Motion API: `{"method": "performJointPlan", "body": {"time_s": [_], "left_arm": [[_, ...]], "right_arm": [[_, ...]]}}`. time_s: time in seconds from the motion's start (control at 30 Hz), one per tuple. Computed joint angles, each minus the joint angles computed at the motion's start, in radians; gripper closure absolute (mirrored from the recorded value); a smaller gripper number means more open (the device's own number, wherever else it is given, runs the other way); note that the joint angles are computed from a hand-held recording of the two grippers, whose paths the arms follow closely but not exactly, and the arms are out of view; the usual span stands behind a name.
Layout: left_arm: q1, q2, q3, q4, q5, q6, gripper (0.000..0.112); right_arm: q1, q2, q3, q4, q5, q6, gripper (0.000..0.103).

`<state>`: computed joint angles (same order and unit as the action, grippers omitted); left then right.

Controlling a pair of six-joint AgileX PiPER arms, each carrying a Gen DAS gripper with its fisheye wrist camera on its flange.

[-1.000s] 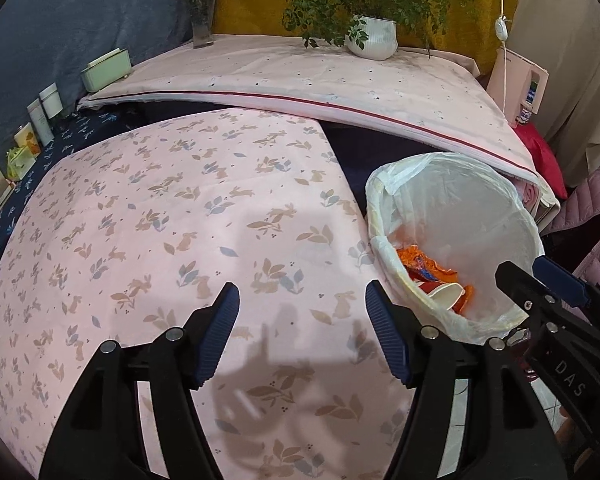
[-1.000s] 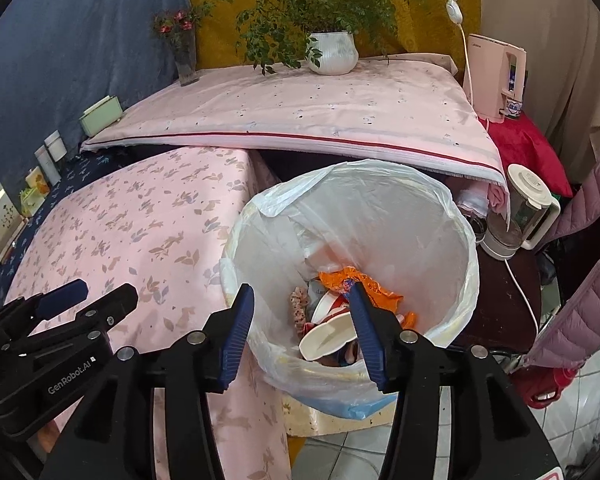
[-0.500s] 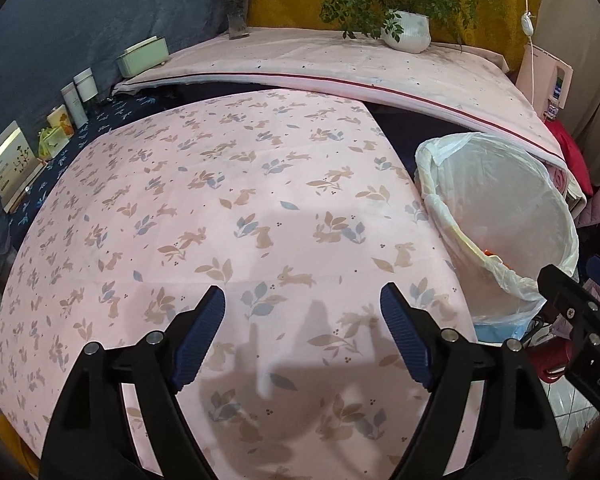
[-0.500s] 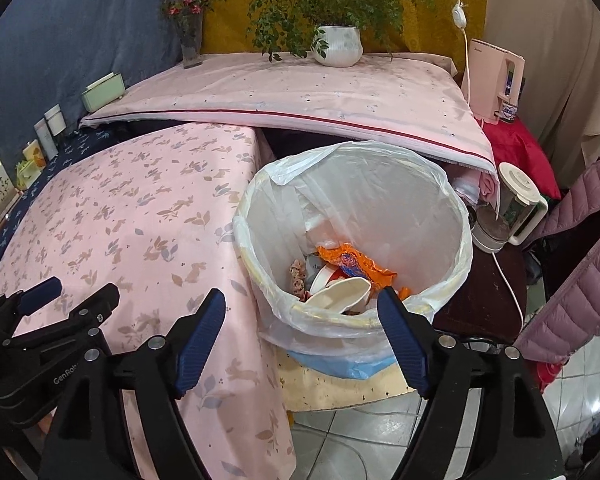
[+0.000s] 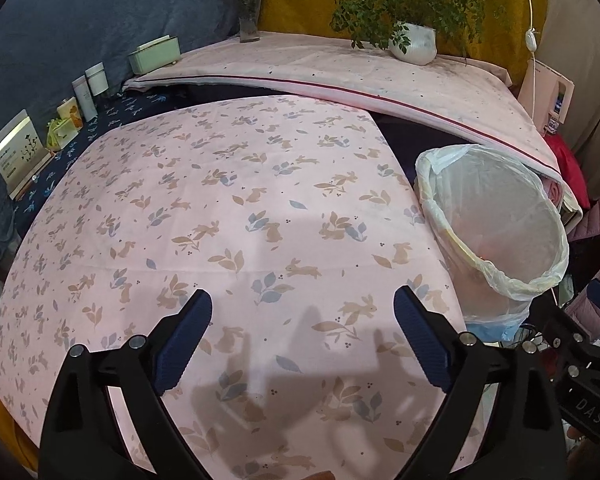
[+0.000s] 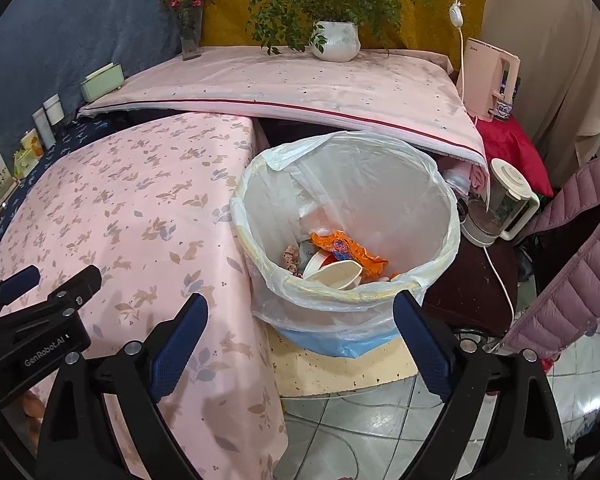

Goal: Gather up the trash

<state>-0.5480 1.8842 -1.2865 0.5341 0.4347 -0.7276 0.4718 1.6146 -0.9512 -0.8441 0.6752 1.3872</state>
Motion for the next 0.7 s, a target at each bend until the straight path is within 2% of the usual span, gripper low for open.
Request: {"method": "performJointPlan", "body": {"time_s": [0.27,0.7], "left_arm": [[-0.014,-0.004,0.004,0.014,0.007,-0.014,0.022],[-0.029,-0.024,0.015,0.013,0.004,-0.010,0.022]], "right_arm": [[0.032,-0.017,0.008,-0.028,0.064,0.022,0.013],[0.050,-0.033,0.017,-0.034,0.081,0.035,0.013]]}}
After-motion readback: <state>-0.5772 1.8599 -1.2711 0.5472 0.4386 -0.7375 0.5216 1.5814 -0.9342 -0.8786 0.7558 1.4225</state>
